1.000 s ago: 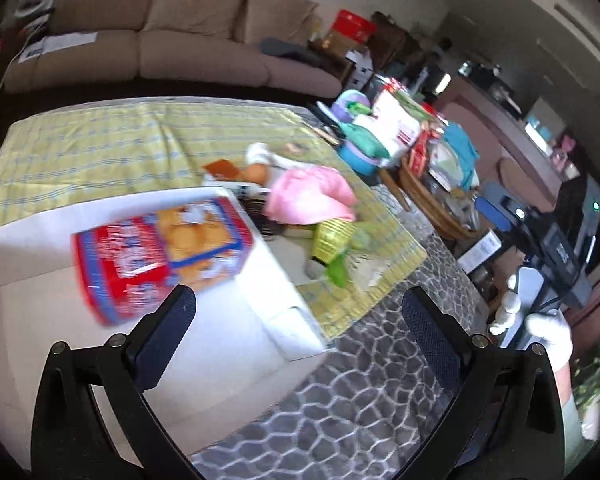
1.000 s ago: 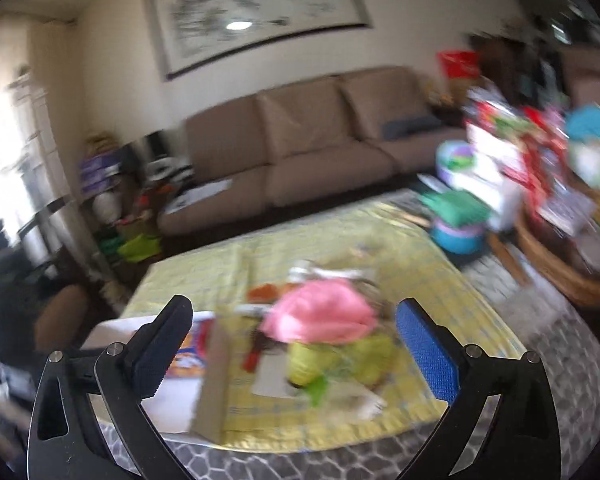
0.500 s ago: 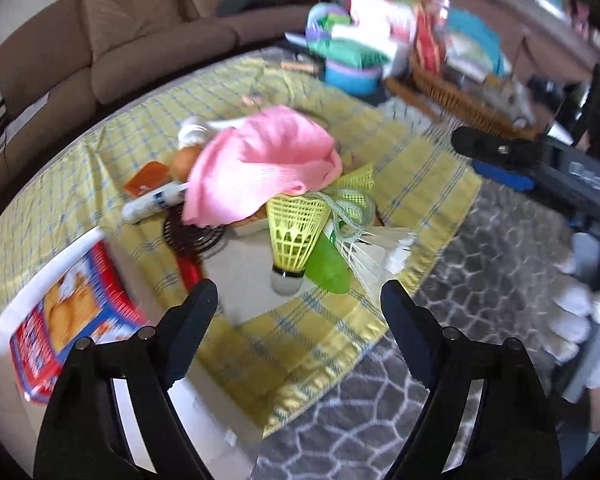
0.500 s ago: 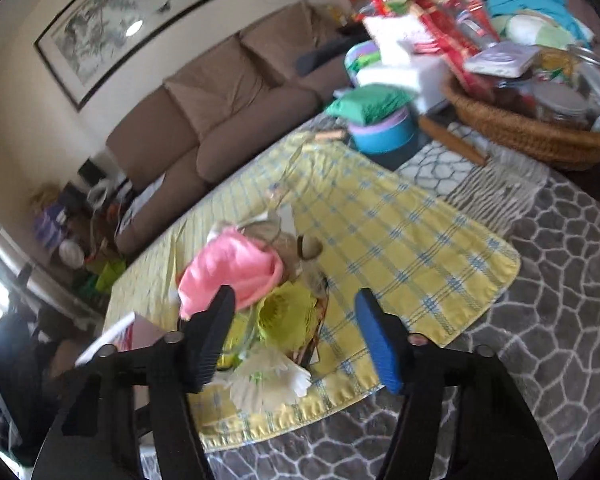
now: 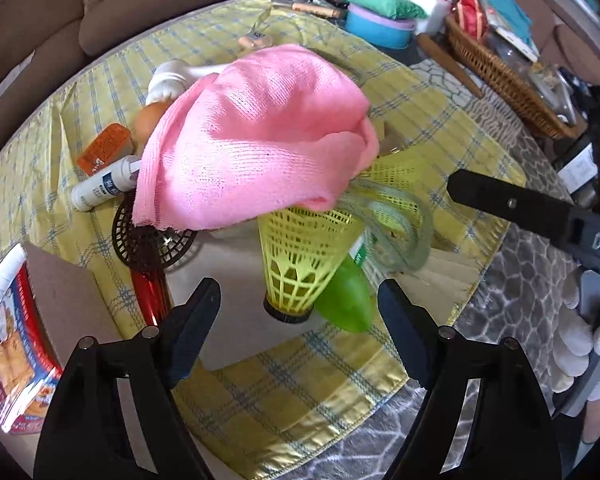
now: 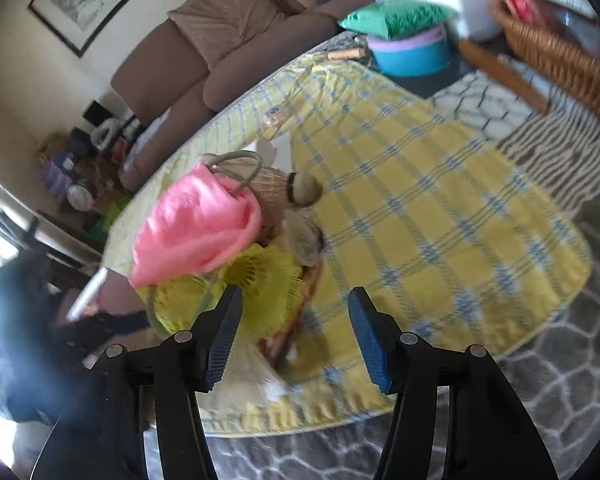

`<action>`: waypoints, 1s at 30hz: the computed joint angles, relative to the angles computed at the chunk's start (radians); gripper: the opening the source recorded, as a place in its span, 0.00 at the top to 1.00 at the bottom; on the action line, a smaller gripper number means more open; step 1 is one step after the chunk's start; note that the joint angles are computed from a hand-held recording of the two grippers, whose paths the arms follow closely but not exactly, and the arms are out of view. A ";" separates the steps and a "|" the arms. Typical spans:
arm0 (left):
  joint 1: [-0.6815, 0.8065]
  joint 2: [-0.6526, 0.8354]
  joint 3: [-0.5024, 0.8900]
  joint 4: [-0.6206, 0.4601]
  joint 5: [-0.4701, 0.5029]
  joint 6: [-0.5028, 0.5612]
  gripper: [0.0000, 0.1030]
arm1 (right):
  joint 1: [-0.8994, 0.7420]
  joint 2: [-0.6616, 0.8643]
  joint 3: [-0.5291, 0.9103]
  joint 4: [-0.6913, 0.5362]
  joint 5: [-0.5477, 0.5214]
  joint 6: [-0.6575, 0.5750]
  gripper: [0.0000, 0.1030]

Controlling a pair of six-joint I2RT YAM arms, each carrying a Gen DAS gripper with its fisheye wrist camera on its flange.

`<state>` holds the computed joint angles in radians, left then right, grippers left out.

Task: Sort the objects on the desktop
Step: 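Grasp a yellow shuttlecock with the left gripper while the right grasps another, then place both yellow shuttlecocks into the box beside the tin and release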

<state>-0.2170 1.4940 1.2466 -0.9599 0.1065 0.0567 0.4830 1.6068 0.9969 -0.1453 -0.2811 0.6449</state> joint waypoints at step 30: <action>0.141 -0.200 -0.070 -0.173 0.265 0.092 0.75 | -0.103 0.149 -0.206 0.686 -0.305 0.649 0.93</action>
<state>-0.0756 1.2940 1.1764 -1.1326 0.3716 0.1490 0.3804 1.7558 0.7905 0.5409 -0.5863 1.2934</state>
